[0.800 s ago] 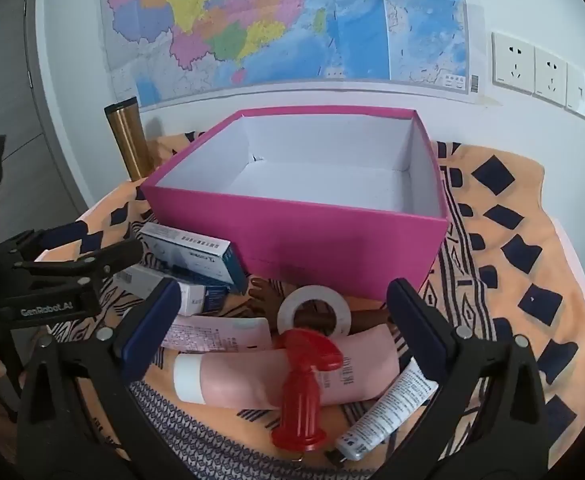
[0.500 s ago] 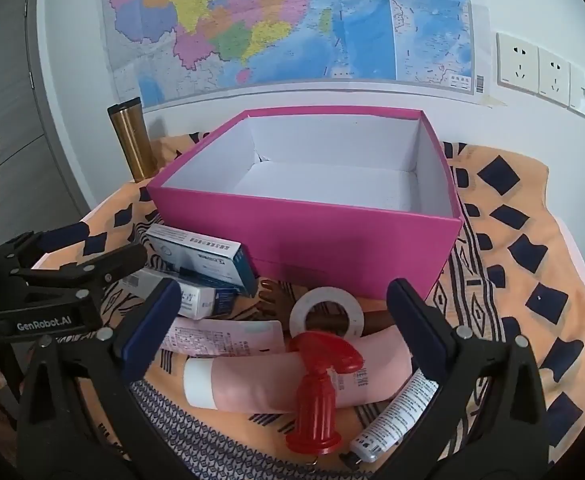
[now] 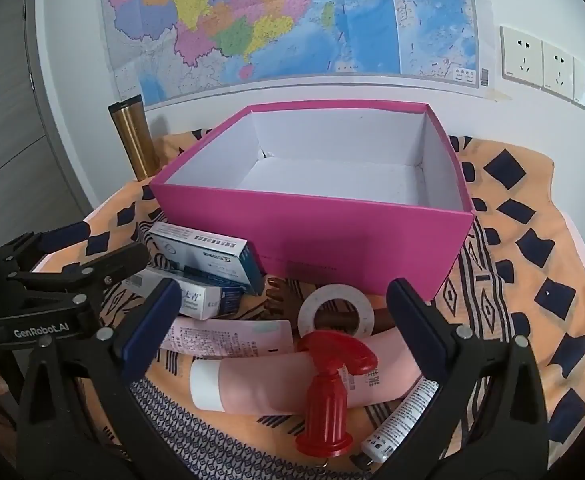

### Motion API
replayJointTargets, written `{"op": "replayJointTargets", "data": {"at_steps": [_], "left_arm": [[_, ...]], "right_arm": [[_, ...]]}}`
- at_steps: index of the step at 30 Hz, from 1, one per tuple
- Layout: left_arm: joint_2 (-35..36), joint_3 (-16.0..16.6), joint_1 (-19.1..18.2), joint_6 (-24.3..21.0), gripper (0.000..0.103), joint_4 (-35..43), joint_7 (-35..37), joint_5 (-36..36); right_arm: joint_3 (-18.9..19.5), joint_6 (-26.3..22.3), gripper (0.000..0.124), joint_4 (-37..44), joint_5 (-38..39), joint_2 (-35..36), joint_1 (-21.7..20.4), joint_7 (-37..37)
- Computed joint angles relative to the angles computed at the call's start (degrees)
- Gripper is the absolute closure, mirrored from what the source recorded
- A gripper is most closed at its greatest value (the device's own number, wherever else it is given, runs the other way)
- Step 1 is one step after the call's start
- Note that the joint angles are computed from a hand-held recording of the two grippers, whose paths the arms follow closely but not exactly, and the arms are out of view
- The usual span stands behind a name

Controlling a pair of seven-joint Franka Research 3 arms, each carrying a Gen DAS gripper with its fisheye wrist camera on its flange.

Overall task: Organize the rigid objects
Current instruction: 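Move the left gripper toward the white-and-blue medicine box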

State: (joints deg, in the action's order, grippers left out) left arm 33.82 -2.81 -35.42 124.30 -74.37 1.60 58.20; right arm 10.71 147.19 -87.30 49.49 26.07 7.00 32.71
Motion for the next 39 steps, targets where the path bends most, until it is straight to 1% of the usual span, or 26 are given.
{"op": "replayJointTargets", "data": {"at_steps": [10, 18, 30, 36, 39], "left_arm": [[0.2, 0.0, 0.0, 0.0, 0.0, 0.2, 0.0, -0.1], [0.0, 0.1, 0.4, 1.2, 0.0, -0.6, -0.9, -0.2], [-0.7, -0.1, 0.9, 2.0, 0.0, -1.7, -2.0, -0.2], [-0.9, -0.1, 1.3, 1.9, 0.0, -2.1, -1.8, -0.3], [-1.4, -0.1, 2.1, 2.8, 0.0, -2.9, -1.9, -0.6]], "right_arm": [[0.1, -0.7, 0.021, 0.5, 0.0, 0.5, -0.1, 0.0], [-0.1, -0.6, 0.021, 0.7, -0.5, 0.6, 0.3, 0.3], [0.1, 0.5, 0.021, 0.4, -1.8, 0.3, 0.8, 0.1], [0.2, -0.8, 0.021, 1.5, -2.1, 1.0, 0.7, 0.2], [0.2, -2.7, 0.021, 3.2, -2.8, 2.0, 0.6, 0.7]]}}
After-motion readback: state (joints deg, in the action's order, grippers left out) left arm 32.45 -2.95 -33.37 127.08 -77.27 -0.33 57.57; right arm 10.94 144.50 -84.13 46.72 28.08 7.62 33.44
